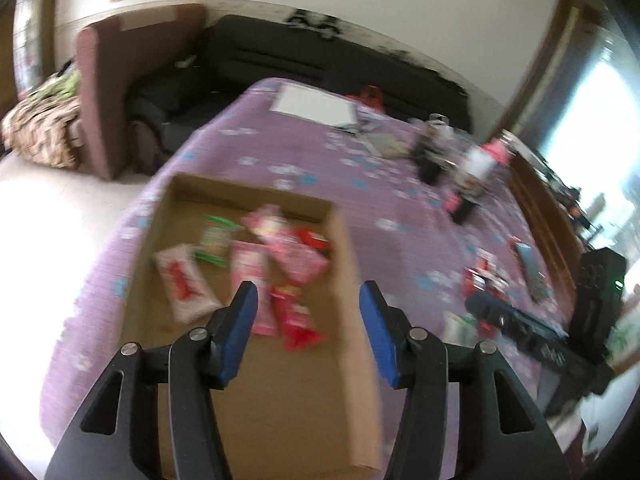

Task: Organize snacks
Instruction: 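Grasp a red gold-lettered packet with the right tool while the left tool grasps a green-wrapped candy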

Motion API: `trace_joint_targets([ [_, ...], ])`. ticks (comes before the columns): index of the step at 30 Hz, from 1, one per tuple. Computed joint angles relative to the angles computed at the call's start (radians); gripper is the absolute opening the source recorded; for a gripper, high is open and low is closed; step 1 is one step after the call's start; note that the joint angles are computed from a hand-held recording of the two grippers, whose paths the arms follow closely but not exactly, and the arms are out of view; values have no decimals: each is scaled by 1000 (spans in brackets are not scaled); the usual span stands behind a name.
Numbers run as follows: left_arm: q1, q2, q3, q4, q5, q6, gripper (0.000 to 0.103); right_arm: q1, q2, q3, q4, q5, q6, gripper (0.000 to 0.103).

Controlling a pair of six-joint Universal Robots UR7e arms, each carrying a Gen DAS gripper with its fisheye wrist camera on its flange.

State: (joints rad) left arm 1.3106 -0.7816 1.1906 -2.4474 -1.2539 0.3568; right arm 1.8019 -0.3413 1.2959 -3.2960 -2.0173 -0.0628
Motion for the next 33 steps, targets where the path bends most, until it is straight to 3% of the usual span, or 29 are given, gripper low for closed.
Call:
trace_joint_targets([
  [6, -56, -13, 116, -9, -37, 41, 55, -65, -172, 319, -308, -144, 24, 49],
  [12, -94, 49, 147, 31, -16, 23, 55, -141, -247, 458, -365, -131, 85, 49],
  [20, -99, 69, 164, 50, 19, -33, 55, -180, -240, 431, -240, -23, 197, 49],
  [25, -87, 73, 152, 44, 15, -58, 55, -164, -189, 348, -215, -85, 243, 62],
  [29, -84, 80, 149, 49, 14, -50, 55, -148, -146, 278, -200, -165, 209, 62],
  [30, -84, 82, 149, 52, 14, -48, 55, -143, -133, 261, -198, -192, 187, 61],
  [33, -89, 85, 157, 47, 21, -37, 55, -133, -109, 236, -217, -247, 132, 37],
])
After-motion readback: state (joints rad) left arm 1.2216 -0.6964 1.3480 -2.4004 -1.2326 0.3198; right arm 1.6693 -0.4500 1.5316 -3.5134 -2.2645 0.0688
